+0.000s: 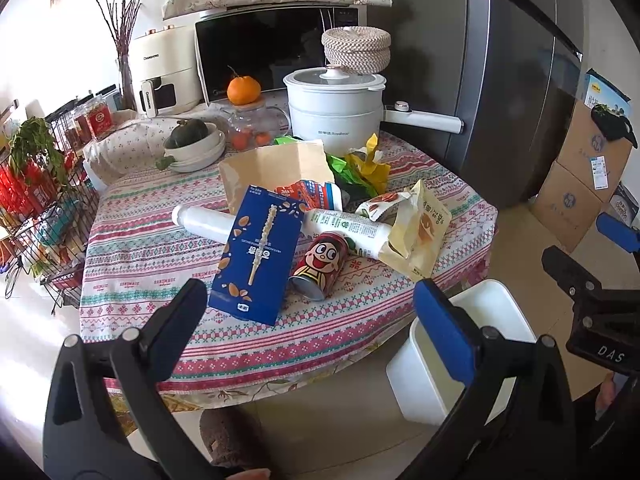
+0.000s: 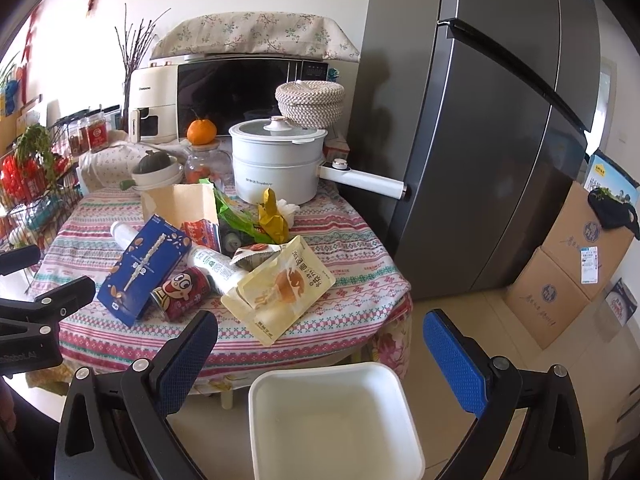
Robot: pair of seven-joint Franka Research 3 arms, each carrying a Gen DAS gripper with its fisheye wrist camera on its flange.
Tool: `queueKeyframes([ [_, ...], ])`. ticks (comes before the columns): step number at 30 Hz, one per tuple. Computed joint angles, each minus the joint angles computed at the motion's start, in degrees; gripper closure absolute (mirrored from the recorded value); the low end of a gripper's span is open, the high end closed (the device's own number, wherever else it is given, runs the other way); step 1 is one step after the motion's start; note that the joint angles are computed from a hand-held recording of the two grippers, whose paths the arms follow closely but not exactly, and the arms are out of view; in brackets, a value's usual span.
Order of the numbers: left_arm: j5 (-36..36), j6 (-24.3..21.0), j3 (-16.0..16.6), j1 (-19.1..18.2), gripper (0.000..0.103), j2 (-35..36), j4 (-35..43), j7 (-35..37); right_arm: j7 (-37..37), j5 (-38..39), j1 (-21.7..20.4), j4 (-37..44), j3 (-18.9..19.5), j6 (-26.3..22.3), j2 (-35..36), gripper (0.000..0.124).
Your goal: Collect trash
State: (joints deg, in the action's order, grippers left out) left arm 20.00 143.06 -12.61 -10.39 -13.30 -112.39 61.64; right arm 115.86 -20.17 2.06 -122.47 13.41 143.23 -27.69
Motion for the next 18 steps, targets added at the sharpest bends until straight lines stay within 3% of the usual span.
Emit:
queueKeyframes([
  [18, 0.2, 0.4, 0.0, 0.1, 0.001, -0.3, -0.5, -0.3, 0.3, 0.0, 0.1, -0.1, 0.0, 0.2, 0.0, 0.021],
])
